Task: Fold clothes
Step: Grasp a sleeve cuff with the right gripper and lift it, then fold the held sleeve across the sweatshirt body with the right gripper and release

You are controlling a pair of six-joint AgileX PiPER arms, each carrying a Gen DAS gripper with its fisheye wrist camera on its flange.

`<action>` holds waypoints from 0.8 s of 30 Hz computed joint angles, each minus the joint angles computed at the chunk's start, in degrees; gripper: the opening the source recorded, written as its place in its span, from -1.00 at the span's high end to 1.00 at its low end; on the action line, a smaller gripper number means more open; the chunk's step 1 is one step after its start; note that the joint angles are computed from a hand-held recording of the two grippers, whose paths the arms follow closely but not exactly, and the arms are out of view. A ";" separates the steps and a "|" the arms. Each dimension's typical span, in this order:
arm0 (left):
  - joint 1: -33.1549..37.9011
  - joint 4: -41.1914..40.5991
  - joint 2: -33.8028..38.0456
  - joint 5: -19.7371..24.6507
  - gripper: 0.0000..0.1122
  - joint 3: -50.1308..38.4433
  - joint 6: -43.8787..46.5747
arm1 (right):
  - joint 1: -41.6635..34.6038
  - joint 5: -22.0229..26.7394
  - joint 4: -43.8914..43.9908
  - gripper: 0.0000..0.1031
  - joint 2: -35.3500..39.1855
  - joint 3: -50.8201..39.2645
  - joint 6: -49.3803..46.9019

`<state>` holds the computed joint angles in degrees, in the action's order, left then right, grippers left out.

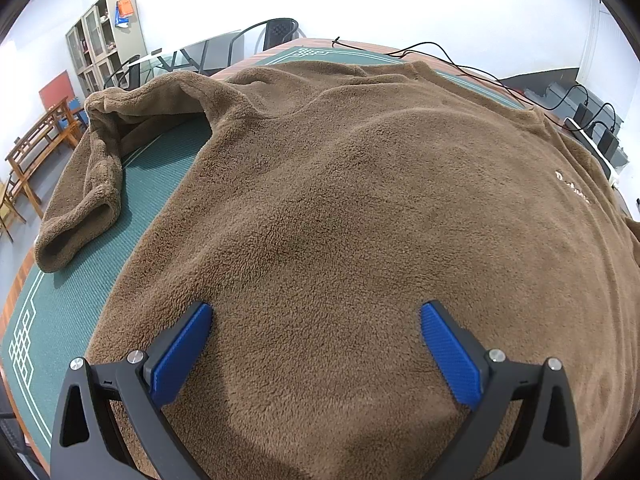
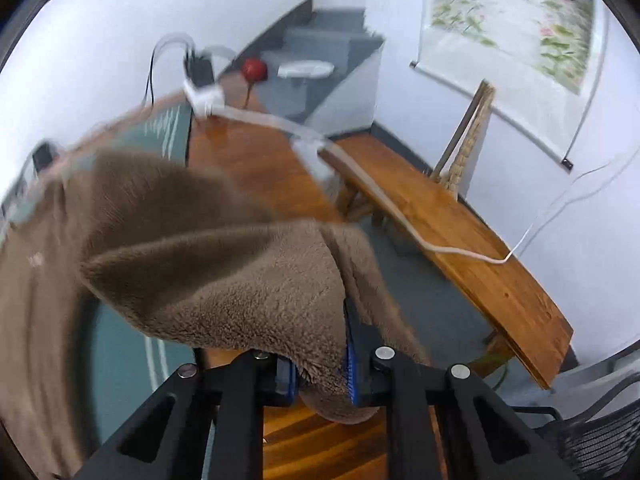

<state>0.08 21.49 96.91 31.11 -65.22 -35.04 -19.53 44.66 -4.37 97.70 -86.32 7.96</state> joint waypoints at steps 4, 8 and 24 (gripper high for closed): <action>0.14 -0.12 0.21 -0.08 -0.84 -0.16 0.20 | -1.75 0.27 8.52 0.65 -5.84 -1.70 -4.77; 0.23 -0.15 0.43 -0.09 -0.84 -0.39 0.34 | -1.33 3.60 15.71 0.65 -7.50 -8.42 -9.21; 5.30 -17.96 2.19 4.81 -0.84 -5.80 23.76 | 35.63 23.68 7.78 -0.38 5.76 -37.16 10.83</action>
<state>5.38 3.54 99.10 35.91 -71.02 -11.28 16.10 68.34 3.41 103.46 -123.48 18.79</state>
